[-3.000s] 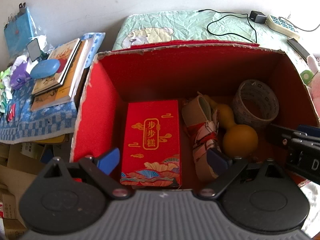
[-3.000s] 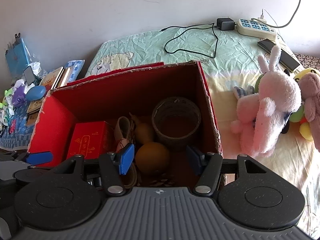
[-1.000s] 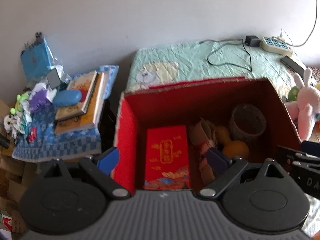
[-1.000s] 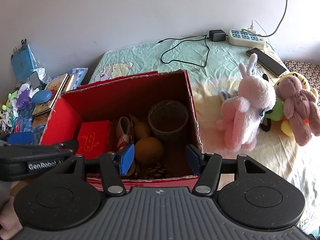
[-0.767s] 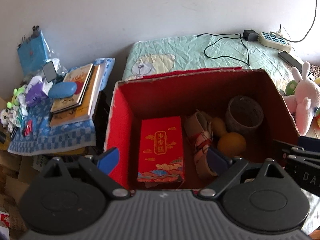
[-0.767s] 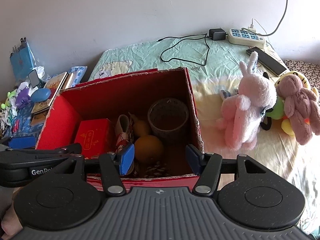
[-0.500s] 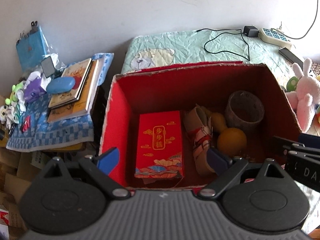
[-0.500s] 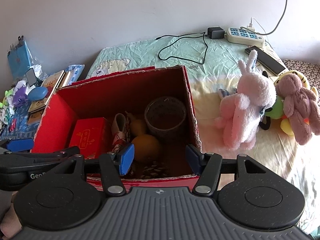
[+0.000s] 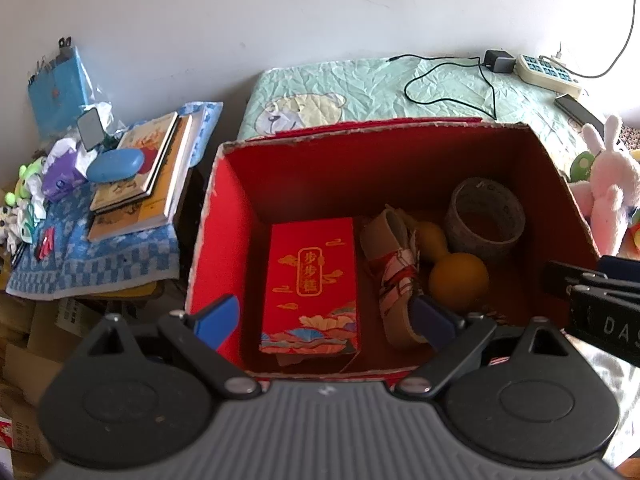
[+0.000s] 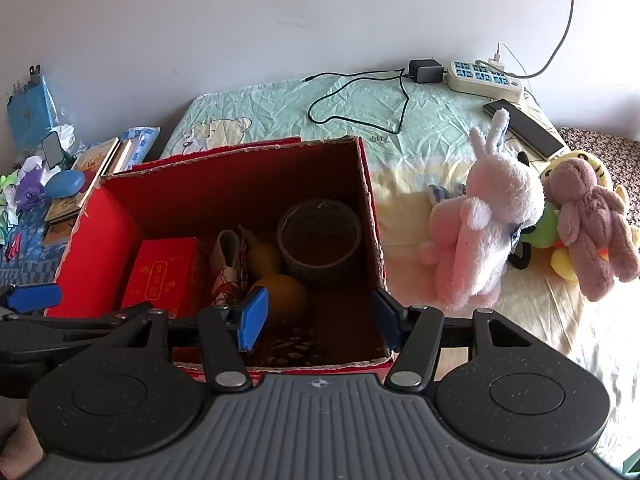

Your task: Organize objects

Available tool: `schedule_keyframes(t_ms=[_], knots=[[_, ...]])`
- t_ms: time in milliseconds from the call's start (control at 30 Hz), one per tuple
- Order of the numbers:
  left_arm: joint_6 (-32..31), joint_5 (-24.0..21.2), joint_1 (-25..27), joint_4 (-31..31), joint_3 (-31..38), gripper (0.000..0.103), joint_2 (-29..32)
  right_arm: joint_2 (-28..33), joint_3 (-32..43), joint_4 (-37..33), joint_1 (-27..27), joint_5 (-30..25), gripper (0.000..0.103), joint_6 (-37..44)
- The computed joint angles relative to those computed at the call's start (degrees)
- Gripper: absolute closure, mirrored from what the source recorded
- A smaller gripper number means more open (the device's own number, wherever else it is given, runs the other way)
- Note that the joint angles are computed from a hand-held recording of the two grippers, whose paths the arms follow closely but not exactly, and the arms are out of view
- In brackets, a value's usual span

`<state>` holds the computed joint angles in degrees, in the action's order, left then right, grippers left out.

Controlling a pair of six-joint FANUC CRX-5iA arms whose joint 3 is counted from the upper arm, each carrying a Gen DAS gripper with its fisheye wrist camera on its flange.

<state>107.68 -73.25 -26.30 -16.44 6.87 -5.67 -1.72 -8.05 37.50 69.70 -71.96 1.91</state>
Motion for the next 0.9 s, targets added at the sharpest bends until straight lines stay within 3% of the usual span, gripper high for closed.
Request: schedule_keyframes(t_ms=[133,733,900], knots=[[0.6,0.0,-0.2,-0.2,0.0,0.003,0.1,0.0,-0.1,0.3,0.0,0.3,0.043,-0.1],[2.0,0.8,-0.3,-0.4,-0.5,0.002,-0.8,-1.6,-2.1,2.2,-0.1,3.2,0.043,-2.3],[-1.0,3.9,2.2,4.3,-2.7,0.006,-2.1,-2.1,-2.8,2.8,0.3,3.2,0.043,-4.1]])
